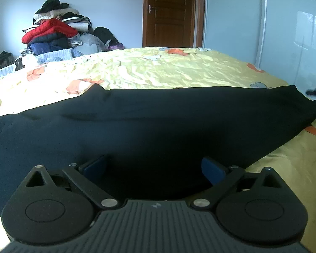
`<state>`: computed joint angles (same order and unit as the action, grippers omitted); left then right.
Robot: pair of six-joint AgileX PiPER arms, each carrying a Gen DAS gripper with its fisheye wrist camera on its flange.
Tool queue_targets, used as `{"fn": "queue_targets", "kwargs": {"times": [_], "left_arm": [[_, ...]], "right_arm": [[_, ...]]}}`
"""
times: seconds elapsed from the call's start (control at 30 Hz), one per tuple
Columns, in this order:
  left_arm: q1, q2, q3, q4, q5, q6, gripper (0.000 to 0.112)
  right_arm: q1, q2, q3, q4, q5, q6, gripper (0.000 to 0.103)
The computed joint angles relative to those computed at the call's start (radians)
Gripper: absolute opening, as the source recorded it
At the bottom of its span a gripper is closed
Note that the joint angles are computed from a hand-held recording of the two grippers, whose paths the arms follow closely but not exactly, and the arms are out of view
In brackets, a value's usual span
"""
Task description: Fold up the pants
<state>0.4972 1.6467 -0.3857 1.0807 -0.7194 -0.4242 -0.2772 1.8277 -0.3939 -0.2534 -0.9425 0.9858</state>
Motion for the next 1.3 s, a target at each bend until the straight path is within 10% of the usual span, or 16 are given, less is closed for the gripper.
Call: {"fn": "queue_targets", "kwargs": {"times": [0.03,0.13,0.37,0.67,0.9,1.1,1.2,1.3], "left_arm": [[0.009,0.001,0.002,0.006,-0.01,-0.002,0.098],[0.044,-0.01,0.033,-0.035,-0.063,0.049,0.098],[0.086,-0.034,0.072,-0.157,-0.105,0.158,0.098],[0.174,-0.01,0.007,-0.048,-0.074,-0.062,0.098],[0.201,0.004,-0.026,0.031,-0.054,-0.18,0.099],[0.173,0.0,-0.029,0.012,-0.019,-0.171,0.101],[0.168,0.002,-0.031,0.01,-0.014,-0.17,0.102],[0.155,-0.001,-0.028,-0.009,0.0,-0.155,0.102]], "right_arm": [[-0.018,0.012,-0.014,-0.036,0.011,0.049,0.014],[-0.001,0.007,-0.02,-0.025,0.005,0.068,0.01],[0.281,-0.139,-0.155,-0.068,0.154,-0.115,0.01],[0.63,0.071,-0.466,-0.258,0.307,-0.037,0.01],[0.774,0.193,-0.633,-0.32,0.49,-0.024,0.012],[0.741,0.172,-0.61,-0.47,0.471,0.144,0.013],[0.708,0.139,-0.559,-0.491,0.385,0.151,0.024],[0.646,0.131,-0.539,-0.558,0.256,0.214,0.06]]}}
